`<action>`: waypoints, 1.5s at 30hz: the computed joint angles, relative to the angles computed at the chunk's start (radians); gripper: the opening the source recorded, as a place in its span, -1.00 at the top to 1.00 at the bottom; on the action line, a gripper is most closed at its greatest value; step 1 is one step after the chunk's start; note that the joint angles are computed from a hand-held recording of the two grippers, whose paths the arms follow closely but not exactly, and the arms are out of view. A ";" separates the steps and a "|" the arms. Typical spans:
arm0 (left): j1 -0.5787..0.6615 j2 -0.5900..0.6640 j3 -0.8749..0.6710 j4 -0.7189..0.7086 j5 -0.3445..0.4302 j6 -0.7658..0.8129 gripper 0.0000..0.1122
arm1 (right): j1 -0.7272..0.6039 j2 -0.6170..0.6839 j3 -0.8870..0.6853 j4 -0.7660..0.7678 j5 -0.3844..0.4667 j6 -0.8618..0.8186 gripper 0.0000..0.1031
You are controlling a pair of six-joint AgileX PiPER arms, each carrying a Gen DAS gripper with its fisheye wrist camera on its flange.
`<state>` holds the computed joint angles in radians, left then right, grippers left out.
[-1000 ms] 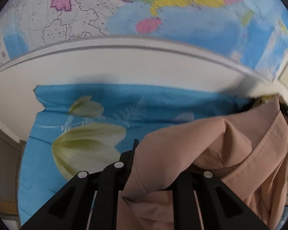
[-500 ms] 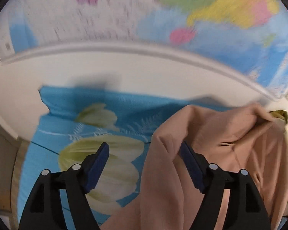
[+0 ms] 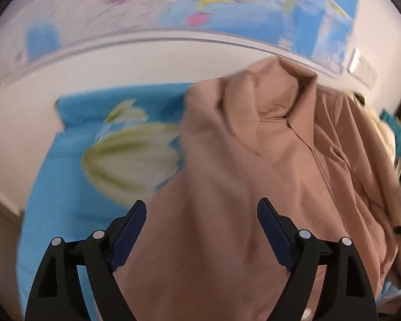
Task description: Fold large clothes
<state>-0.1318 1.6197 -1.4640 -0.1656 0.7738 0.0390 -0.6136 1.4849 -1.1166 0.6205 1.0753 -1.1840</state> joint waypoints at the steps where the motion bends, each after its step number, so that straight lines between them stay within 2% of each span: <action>1: 0.037 -0.021 0.040 -0.044 -0.019 0.017 -0.46 | -0.016 0.022 -0.011 0.008 0.021 0.013 0.29; 4: 0.147 -0.125 0.218 -0.138 -0.088 0.067 -0.46 | -0.077 0.072 -0.054 0.071 0.065 0.049 0.09; 8: 0.263 -0.281 0.453 -0.312 -0.191 0.276 -0.46 | -0.090 0.053 -0.053 0.118 0.063 0.030 0.04; 10: 0.292 -0.343 0.542 -0.286 -0.223 0.298 -0.46 | -0.082 0.019 -0.020 0.143 0.040 0.000 -0.12; 13: 0.391 -0.399 0.604 -0.429 -0.150 0.491 -0.46 | -0.061 -0.012 -0.002 0.144 0.005 0.000 -0.22; 16: 0.402 -0.470 0.640 -0.436 -0.124 0.552 -0.46 | -0.049 -0.026 0.017 0.140 -0.033 0.027 -0.45; 18: 0.401 -0.516 0.626 -0.512 -0.083 0.631 -0.52 | -0.091 -0.038 0.023 0.157 0.001 0.011 -0.61; 20: 0.353 -0.546 0.600 -0.531 -0.091 0.646 -0.63 | -0.126 -0.069 0.046 0.177 0.044 -0.035 -0.87; 21: 0.326 -0.548 0.586 -0.545 -0.090 0.657 -0.65 | -0.142 -0.099 0.072 0.184 0.059 -0.071 -0.89; 23: 0.239 -0.535 0.570 -0.517 -0.116 0.645 -0.69 | -0.152 -0.154 0.128 0.181 0.068 -0.127 -0.89; 26: 0.110 -0.471 0.557 -0.364 -0.175 0.536 -0.70 | -0.108 -0.163 0.181 0.130 0.032 -0.112 -0.84; 27: 0.101 -0.452 0.564 -0.355 -0.185 0.529 -0.70 | -0.096 -0.151 0.188 0.116 0.020 -0.104 -0.69; 28: 0.117 -0.439 0.575 -0.375 -0.187 0.549 -0.70 | -0.083 -0.136 0.191 0.100 0.005 -0.092 -0.15; 29: 0.154 -0.429 0.596 -0.431 -0.185 0.600 -0.69 | -0.083 -0.118 0.183 0.091 0.011 -0.081 0.18; 31: 0.266 -0.444 0.655 -0.589 -0.164 0.752 -0.69 | -0.128 -0.064 0.143 0.126 0.080 -0.077 0.18; 33: 0.389 -0.462 0.693 -0.684 -0.112 0.846 -0.69 | -0.148 -0.061 0.133 0.139 0.085 -0.076 0.18; 36: 0.534 -0.504 0.746 -0.699 -0.037 0.877 -0.69 | -0.150 -0.073 0.130 0.147 0.070 -0.071 0.11; 39: 0.634 -0.564 0.795 -0.719 0.001 0.934 -0.69 | -0.148 -0.076 0.122 0.163 0.059 -0.054 0.06; 41: 0.654 -0.610 0.805 -0.659 -0.059 0.873 -0.69 | -0.154 -0.067 0.113 0.174 0.059 -0.049 -0.01; 42: 0.674 -0.611 0.800 -0.657 -0.059 0.870 -0.69 | -0.159 -0.063 0.108 0.176 0.062 -0.048 -0.02; 45: 0.809 -0.612 0.799 -0.693 0.016 0.892 -0.69 | -0.156 -0.058 0.102 0.186 0.062 -0.044 -0.02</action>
